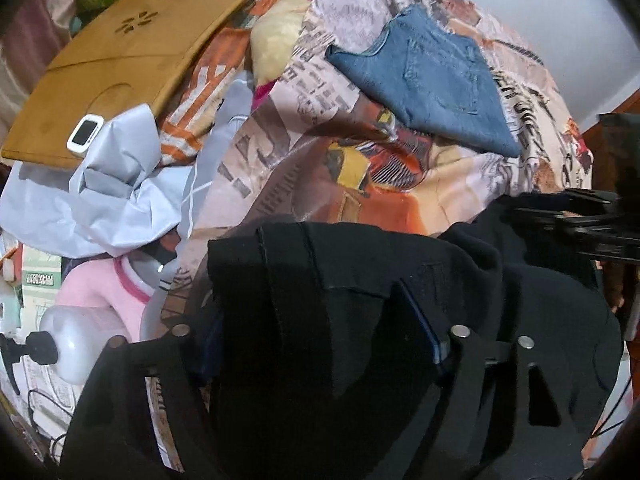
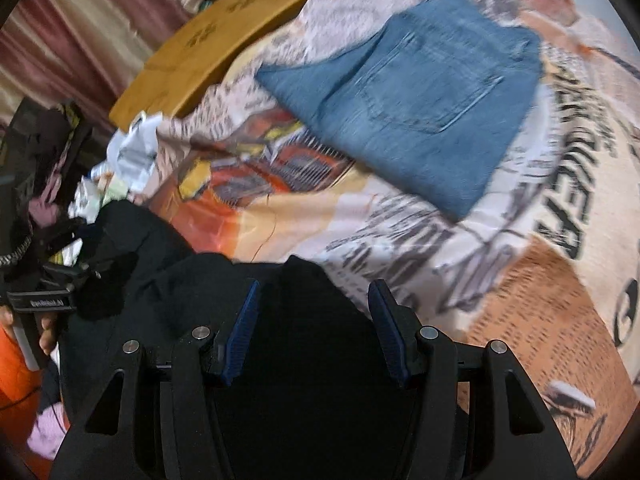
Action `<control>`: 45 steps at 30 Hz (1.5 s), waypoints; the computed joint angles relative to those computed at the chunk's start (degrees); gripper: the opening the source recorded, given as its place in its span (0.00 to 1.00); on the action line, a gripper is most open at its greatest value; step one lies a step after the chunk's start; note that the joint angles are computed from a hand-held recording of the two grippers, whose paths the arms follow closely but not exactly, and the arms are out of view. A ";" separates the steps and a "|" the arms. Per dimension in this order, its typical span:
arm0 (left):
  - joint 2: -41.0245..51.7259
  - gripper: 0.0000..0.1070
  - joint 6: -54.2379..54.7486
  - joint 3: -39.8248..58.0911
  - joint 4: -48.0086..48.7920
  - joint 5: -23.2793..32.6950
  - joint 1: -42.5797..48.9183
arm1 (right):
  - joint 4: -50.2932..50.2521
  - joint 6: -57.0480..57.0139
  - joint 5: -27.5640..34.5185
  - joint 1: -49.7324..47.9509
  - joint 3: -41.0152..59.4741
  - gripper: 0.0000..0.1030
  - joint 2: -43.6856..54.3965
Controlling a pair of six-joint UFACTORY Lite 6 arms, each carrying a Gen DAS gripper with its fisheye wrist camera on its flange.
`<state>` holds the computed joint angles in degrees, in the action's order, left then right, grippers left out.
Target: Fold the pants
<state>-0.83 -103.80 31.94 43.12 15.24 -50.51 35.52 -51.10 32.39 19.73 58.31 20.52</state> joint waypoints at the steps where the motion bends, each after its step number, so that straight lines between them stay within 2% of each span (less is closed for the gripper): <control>1: -0.14 0.61 -0.47 0.16 0.48 0.40 -0.37 | -0.76 0.62 -0.36 0.39 0.22 0.38 0.64; 2: -0.33 0.59 -1.72 0.60 1.43 1.75 -1.30 | -1.09 1.15 -0.71 0.74 0.32 0.30 1.26; 4: -0.54 0.53 -3.06 1.26 2.48 3.61 -2.52 | 1.08 -0.67 -1.54 0.75 -0.65 0.22 0.58; 6: -1.25 0.49 -4.27 1.68 3.68 5.14 -3.65 | 3.13 -2.26 -3.95 1.36 -2.92 0.07 -1.72; 10: -1.67 0.38 -3.37 3.41 3.59 9.63 -4.56 | 2.24 -1.65 -10.61 4.13 -6.51 0.04 -6.97; 11: -1.49 0.28 -2.12 4.24 2.93 11.55 -4.56 | 2.72 -2.02 -12.08 4.46 -7.42 0.03 -8.55; 16: -3.01 0.28 1.20 4.21 3.27 13.94 -0.83 | 2.48 -0.46 -14.24 3.37 -5.64 0.03 -8.17; 18: -0.70 0.28 3.31 5.68 3.29 16.18 0.28 | 2.80 0.70 -14.95 3.41 -4.57 0.03 -7.25; 20: 1.58 0.28 5.58 6.76 2.71 16.12 1.57 | 4.48 0.12 -13.95 2.68 -3.99 0.02 -7.21; 23: 3.91 0.36 9.14 8.90 -0.81 17.94 2.40 | 3.04 3.36 -13.97 2.41 -4.31 0.03 -8.90; 26: 0.77 0.46 10.28 9.45 -3.49 22.03 0.57 | -2.36 8.69 -10.69 0.50 -4.72 0.04 -12.63; 28: -2.66 0.67 8.65 9.02 -3.07 25.34 -2.05 | -0.98 6.14 -7.85 -1.61 -6.39 0.06 -16.84; 30: -6.96 0.74 6.07 8.70 -2.24 30.21 -5.95 | -0.81 4.38 -5.04 -3.71 -8.34 0.18 -21.48; 33: -12.28 0.79 4.78 8.74 -3.37 35.53 -11.09 | 0.46 0.83 -1.29 -7.55 -13.18 0.32 -31.08; 40: -15.99 0.80 -2.67 9.17 -7.08 43.29 -24.69 | 1.65 -6.06 11.19 -16.43 -22.02 0.39 -49.64; 45: -11.41 0.84 -6.30 11.06 -10.19 43.33 -31.79 | 0.41 -11.02 19.54 -23.26 -31.08 0.49 -65.09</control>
